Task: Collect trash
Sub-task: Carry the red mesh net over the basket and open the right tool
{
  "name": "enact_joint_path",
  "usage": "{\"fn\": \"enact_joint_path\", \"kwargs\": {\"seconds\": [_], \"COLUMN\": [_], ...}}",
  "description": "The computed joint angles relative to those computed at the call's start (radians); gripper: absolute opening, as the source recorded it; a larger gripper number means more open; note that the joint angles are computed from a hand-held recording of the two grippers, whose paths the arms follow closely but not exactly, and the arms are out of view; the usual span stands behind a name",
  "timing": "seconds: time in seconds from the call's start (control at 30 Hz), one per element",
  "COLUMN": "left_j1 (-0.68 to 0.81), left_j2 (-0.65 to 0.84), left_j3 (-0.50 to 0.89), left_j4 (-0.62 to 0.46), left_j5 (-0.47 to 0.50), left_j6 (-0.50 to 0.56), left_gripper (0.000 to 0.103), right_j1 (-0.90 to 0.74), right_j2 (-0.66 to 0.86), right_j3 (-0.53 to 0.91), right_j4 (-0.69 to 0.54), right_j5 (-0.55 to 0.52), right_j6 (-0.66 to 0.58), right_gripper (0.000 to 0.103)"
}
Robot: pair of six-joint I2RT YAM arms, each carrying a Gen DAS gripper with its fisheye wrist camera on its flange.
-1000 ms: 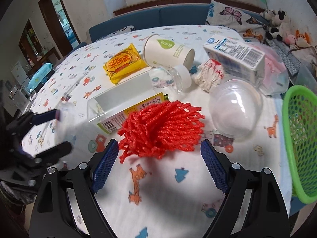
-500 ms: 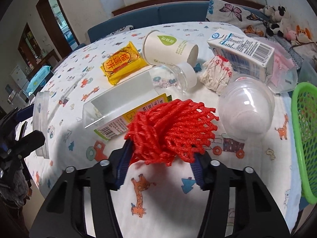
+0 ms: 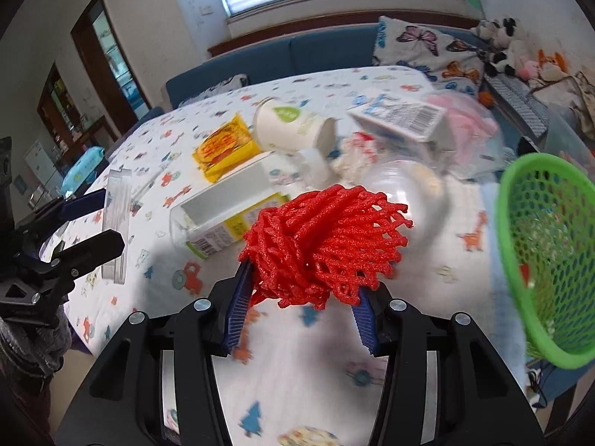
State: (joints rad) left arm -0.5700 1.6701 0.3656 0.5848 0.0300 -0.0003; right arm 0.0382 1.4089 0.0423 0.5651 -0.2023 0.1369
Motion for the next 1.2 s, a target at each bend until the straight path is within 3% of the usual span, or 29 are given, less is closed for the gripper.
{"fn": "enact_joint_path", "kwargs": {"seconds": [0.1,0.27,0.4,0.6,0.97,1.2], "left_j1": [-0.053,-0.158,-0.228,-0.309,-0.422,-0.453], "left_j2": [0.011,0.043,0.088,0.162,0.341,0.475], "left_j3": [0.036,0.128,0.219,0.366,0.709,0.925], "left_j4": [-0.023,-0.077,-0.120,-0.200,-0.382,-0.491], "left_j5": [-0.018,-0.053,-0.067,-0.082,-0.100,-0.093], "left_j6": [-0.016,-0.032,-0.049,-0.062,-0.057,-0.053], "left_gripper": [0.088,0.088,0.088,0.088,0.088,0.088], "right_j1": [-0.130,-0.495,-0.759,-1.017,-1.163,-1.241], "right_j2": [-0.100,-0.188,-0.102,0.109,0.327,0.341], "right_j3": [-0.019,0.012,0.062,0.169,0.297,0.338], "right_j4": [-0.090,-0.264,-0.289,-0.266,-0.232,-0.289], "right_j5": [-0.052,-0.190,-0.270,-0.324,-0.346,-0.387], "right_j6": [-0.070,-0.278,-0.453,-0.619,-0.698,-0.743], "right_gripper": [0.050,0.052,0.052,0.054,0.075,0.079]}}
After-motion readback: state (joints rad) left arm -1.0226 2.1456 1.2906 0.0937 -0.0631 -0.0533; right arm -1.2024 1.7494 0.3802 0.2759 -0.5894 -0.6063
